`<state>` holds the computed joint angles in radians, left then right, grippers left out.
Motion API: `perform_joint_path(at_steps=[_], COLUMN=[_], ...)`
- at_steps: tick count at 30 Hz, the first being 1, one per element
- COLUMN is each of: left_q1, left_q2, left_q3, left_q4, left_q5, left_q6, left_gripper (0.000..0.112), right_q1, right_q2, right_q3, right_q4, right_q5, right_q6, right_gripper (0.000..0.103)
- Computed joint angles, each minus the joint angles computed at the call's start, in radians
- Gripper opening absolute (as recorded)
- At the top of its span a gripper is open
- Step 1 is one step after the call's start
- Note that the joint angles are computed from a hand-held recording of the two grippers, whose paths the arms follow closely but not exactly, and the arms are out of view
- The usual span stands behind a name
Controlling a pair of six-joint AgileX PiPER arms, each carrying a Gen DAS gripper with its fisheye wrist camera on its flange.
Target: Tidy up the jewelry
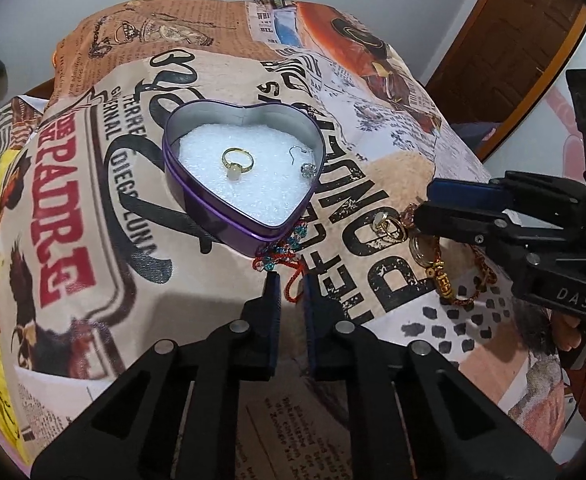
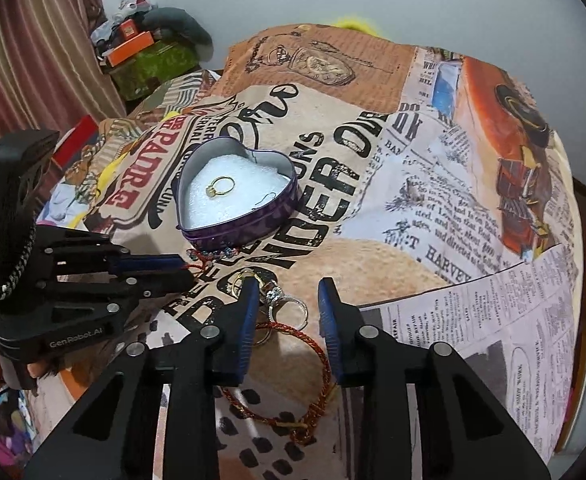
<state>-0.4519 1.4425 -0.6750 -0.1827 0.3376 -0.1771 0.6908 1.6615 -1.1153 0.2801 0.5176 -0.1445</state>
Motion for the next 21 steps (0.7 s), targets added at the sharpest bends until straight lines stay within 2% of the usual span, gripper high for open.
perform_joint_path(at_steps=[4, 6, 10, 14, 21], left_q1=[0.007, 0.002, -0.036, -0.070, -0.104], left_q2=[0.009, 0.006, -0.016, -0.051, -0.122], left_q3=[-0.002, 0.002, 0.009, 0.014, 0.009], left_q4=[-0.009, 0.014, 0.195, 0.350, 0.468], left_q5=[-0.005, -0.013, -0.019, -0.005, 0.037], left_q6=[0.008, -0.017, -0.205, -0.373, -0.504], left_gripper=[0.001, 0.000, 0.000, 0.000, 0.000], right_q1=[-0.007, -0.008, -0.001, 0.013, 0.003], right_q2=[0.015, 0.016, 0.016, 0.014, -0.008], right_q3=[-0.009, -0.010, -0.015, -0.017, -0.008], right_q4=[0.053, 0.063, 0.058, 0.017, 0.017], right_q5=[0.015, 0.015, 0.016, 0.011, 0.006], right_q6=[-0.050, -0.062, -0.071, -0.042, -0.027], right_gripper=[0.023, 0.022, 0.010, 0.010, 0.010])
